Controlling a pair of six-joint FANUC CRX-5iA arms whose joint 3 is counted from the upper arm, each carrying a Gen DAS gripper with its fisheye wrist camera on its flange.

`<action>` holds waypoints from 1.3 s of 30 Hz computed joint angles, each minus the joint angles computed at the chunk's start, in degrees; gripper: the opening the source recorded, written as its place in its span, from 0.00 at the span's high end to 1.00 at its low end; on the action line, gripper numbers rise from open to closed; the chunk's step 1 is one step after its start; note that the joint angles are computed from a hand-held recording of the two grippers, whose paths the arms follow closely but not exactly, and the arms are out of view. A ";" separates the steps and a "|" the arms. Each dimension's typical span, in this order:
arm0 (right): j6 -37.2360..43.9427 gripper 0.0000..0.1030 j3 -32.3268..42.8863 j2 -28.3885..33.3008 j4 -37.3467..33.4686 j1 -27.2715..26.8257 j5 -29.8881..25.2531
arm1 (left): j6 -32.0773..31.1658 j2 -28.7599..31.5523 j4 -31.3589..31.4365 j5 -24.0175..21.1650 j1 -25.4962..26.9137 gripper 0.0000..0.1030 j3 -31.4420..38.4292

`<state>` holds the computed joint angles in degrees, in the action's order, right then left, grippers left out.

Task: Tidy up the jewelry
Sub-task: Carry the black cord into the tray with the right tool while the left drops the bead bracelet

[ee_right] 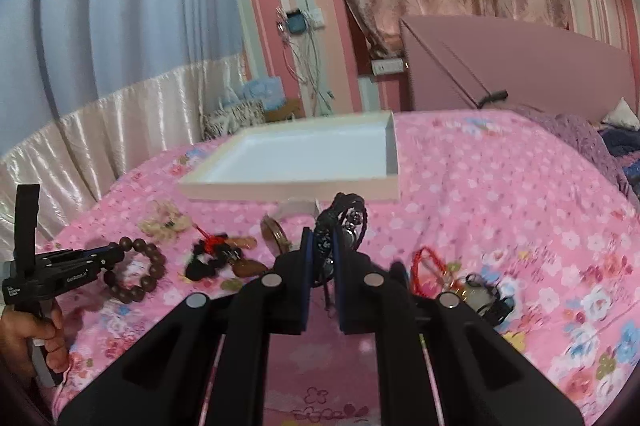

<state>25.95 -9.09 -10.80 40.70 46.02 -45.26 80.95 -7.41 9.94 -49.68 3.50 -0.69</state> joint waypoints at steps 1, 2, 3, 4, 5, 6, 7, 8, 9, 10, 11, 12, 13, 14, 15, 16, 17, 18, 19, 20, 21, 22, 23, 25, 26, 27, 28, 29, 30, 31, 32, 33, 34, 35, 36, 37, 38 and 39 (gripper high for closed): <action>0.30 0.91 0.14 -0.35 0.52 -0.01 0.07 | -0.42 -0.84 0.46 1.17 -0.34 0.83 0.03; 1.07 0.91 0.62 -0.66 0.47 -0.29 0.45 | -0.97 -1.29 0.94 1.72 -0.51 0.83 0.29; 1.79 0.91 1.14 -0.93 0.04 -0.72 1.17 | -1.61 -1.72 1.51 2.41 -0.81 0.83 0.86; 2.70 0.91 1.84 -1.09 -0.38 -1.33 2.09 | -2.09 -1.90 1.81 3.07 -1.23 0.83 1.61; 3.26 0.91 2.27 -1.17 -0.45 -1.72 2.70 | -2.55 -1.83 2.04 3.55 -1.60 0.83 2.29; 4.07 0.91 2.90 -1.10 -0.84 -2.21 3.44 | -2.92 -1.84 2.10 4.16 -2.09 0.83 3.05; 5.59 0.91 3.97 -0.86 -2.05 -3.11 4.77 | -3.65 -1.82 2.39 5.12 -2.53 0.83 3.96; 6.78 0.91 5.06 -0.52 -3.50 -3.78 5.80 | -4.14 -1.65 2.64 6.05 -2.85 0.83 4.73; 8.14 0.91 6.13 -0.13 -5.50 -4.43 6.82 | -4.36 -0.93 2.45 7.49 -3.51 0.83 6.05; 10.63 0.91 8.31 0.73 -9.31 -5.66 8.10 | -4.54 -0.47 2.32 8.13 -3.85 0.83 6.89; 11.89 0.91 9.75 1.57 -10.91 -6.19 8.64 | -4.84 0.67 2.49 8.90 -4.27 0.83 8.14; 13.69 0.91 11.59 2.75 -12.44 -6.82 8.99 | -5.33 2.73 3.54 9.24 -4.54 0.83 10.14; 15.13 0.91 13.56 4.29 -12.90 -7.43 9.14 | -5.77 4.18 4.69 8.75 -4.61 0.83 11.59; 16.02 0.91 15.15 5.59 -13.09 -7.81 9.02 | -7.30 5.29 7.40 8.72 -4.40 0.83 12.39; 16.83 0.91 16.44 6.51 -13.67 -8.01 8.84 | -8.48 7.15 9.25 9.14 -4.66 0.83 13.77; 18.44 0.91 18.43 7.87 -15.11 -8.51 8.48 | -7.78 8.18 8.11 8.38 -4.86 0.83 15.51; 21.08 0.91 21.54 9.96 -17.54 -9.24 7.38 | -6.16 9.84 6.04 8.23 -5.73 0.83 17.76; 22.49 0.91 23.31 11.07 -18.76 -9.51 6.64 | -4.81 11.47 4.17 7.89 -6.44 0.83 19.94; 24.92 0.91 26.20 13.06 -20.93 -10.12 5.46 | -3.28 13.86 2.51 6.38 -7.00 0.83 23.17; 26.53 0.91 28.23 14.35 -22.42 -10.42 4.38 | -3.31 15.31 3.09 5.62 -6.93 0.83 24.61; 29.32 0.91 30.99 16.06 -24.95 -10.91 2.67 | -3.07 17.38 3.58 4.75 -7.02 0.83 26.56; 32.10 0.91 34.03 17.94 -27.62 -11.36 0.75 | -2.17 19.16 2.86 4.17 -7.50 0.83 28.40; 34.48 0.91 36.96 19.97 -30.23 -11.90 -1.16 | -2.37 20.18 3.43 4.04 -7.49 0.83 28.98; 35.69 0.91 40.15 23.11 -31.16 -12.14 -3.81 | -3.59 22.58 6.23 4.80 -7.16 0.83 29.45; 35.55 0.91 40.57 23.87 -30.82 -12.12 -4.45 | -2.70 23.69 5.50 4.24 -7.16 0.83 30.44; 35.05 0.91 40.57 24.46 -30.34 -12.06 -4.71 | -1.59 24.96 4.95 3.45 -7.00 0.83 31.68; 34.05 0.91 40.28 25.04 -29.70 -12.06 -5.22 | -0.40 26.32 4.78 2.48 -6.71 0.83 32.50; 33.55 0.91 39.93 25.27 -29.58 -12.25 -5.60 | 1.28 27.11 3.03 1.33 -6.78 0.83 33.47; 33.38 0.91 40.23 25.81 -29.59 -12.42 -6.45 | 3.55 28.21 -0.14 -0.27 -7.12 0.83 35.23; 33.56 0.91 41.23 26.79 -29.23 -12.53 -8.53 | 4.72 29.11 -2.13 -1.65 -7.37 0.83 36.67; 33.93 0.91 42.16 27.59 -28.59 -12.64 -10.34 | 6.53 30.28 -4.27 -3.74 -7.52 0.83 38.55; 33.88 0.91 42.36 27.90 -27.83 -12.66 -11.28 | 7.84 31.22 -5.19 -5.53 -7.43 0.83 39.96; 33.62 0.91 42.89 28.47 -26.80 -12.60 -12.58 | 8.73 31.82 -6.03 -6.77 -7.38 0.83 41.02; 33.38 0.91 43.51 29.05 -26.03 -12.78 -14.26 | 9.77 32.70 -7.36 -8.24 -7.42 0.83 42.57; 33.42 0.91 44.28 29.61 -26.34 -13.21 -15.82 | 10.62 33.52 -8.37 -9.78 -7.49 0.83 43.91; 34.12 0.91 45.44 30.30 -27.60 -13.80 -17.61 | 10.94 34.36 -8.69 -10.86 -7.53 0.83 45.19; 34.67 0.91 46.24 30.77 -28.35 -14.10 -18.95 | 11.09 34.66 -9.00 -11.42 -7.57 0.83 45.67; 35.00 0.91 46.92 31.26 -28.69 -14.39 -20.46 | 11.35 34.86 -9.93 -12.13 -7.78 0.83 46.37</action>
